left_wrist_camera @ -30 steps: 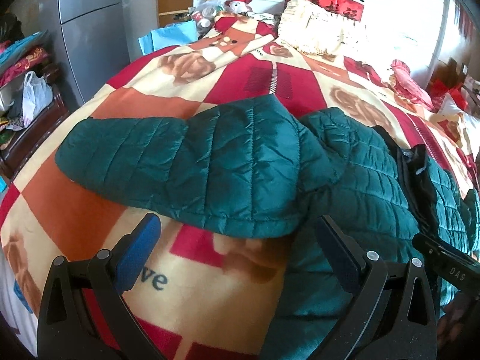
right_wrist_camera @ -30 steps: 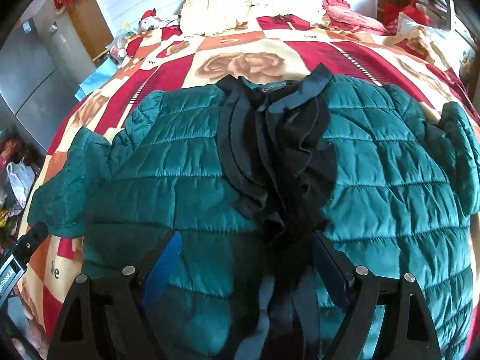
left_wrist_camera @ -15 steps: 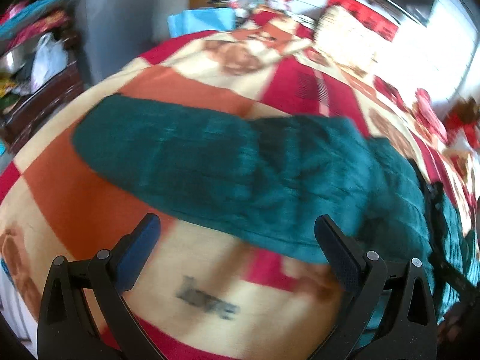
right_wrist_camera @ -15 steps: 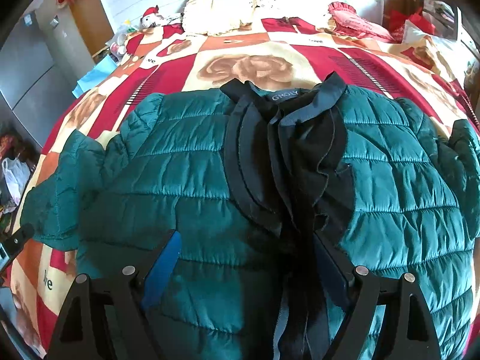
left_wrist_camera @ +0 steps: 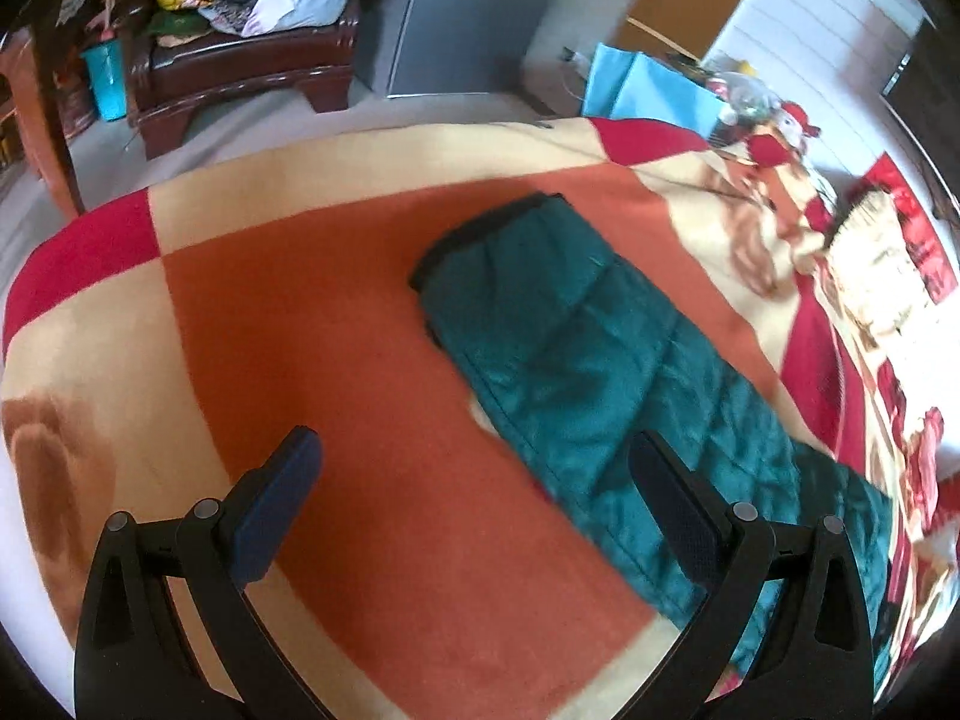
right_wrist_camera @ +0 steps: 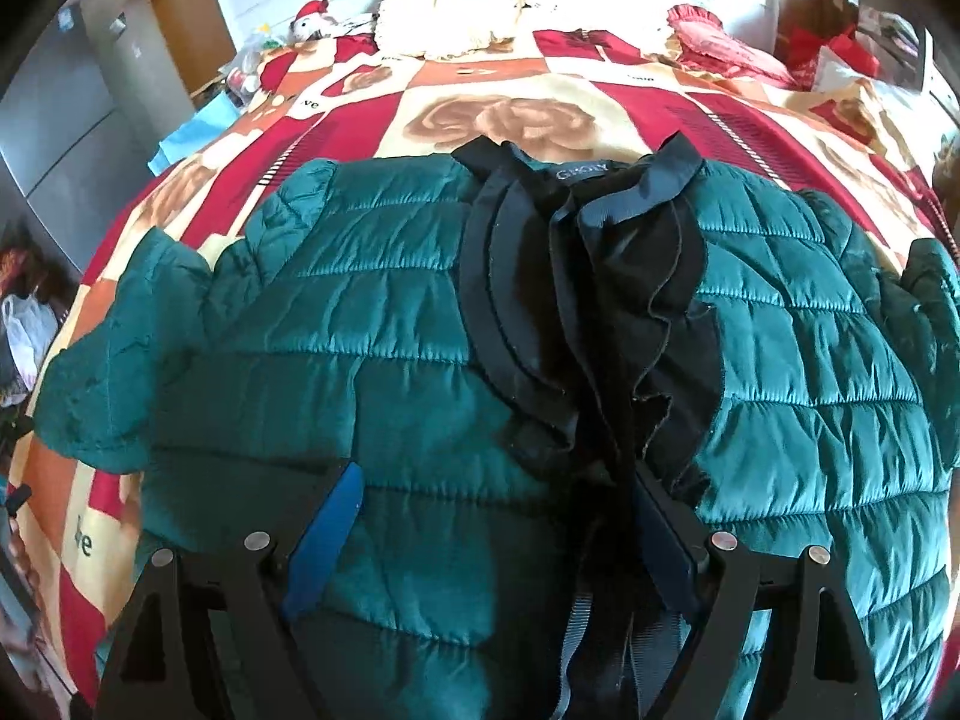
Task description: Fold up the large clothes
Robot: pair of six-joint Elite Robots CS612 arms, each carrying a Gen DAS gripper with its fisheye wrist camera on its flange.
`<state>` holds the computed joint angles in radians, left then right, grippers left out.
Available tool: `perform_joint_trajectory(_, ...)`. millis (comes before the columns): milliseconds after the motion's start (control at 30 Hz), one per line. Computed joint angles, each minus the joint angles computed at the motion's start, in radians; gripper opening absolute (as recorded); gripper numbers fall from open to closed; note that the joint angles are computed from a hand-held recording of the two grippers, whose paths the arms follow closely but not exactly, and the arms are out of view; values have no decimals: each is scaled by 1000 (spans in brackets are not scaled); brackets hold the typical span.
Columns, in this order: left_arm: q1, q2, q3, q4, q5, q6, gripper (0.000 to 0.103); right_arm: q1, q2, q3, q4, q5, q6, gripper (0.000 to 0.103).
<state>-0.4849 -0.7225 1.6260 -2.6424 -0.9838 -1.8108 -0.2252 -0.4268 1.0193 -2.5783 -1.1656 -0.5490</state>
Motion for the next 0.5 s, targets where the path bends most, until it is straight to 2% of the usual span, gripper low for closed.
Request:
perform_joint_trajectory(133, 9, 6, 2, 15, 31, -77, 103, -1, 1, -1, 3, 1, 3, 85)
perform_joint_trajectory(200, 17, 13, 3, -22, 21, -96, 102, -1, -1, 2, 5, 2, -1, 85)
perform_joint_trajectory(233, 19, 16, -6, -5, 33, -104, 102, -1, -1, 2, 8, 2, -3, 85)
perform_joint_trajectory(300, 26, 26, -24, -12, 28, -72, 102, 0, -1, 0, 14, 1, -6, 85)
perform_joint_trajectory(400, 35, 36, -70, 86, 13, -49, 103, 1, 1, -2, 17, -1, -3, 85)
perform_joint_trajectory(500, 41, 46, -93, 115, 11, -3, 102, 0, 1, -1, 15, 0, -2, 85)
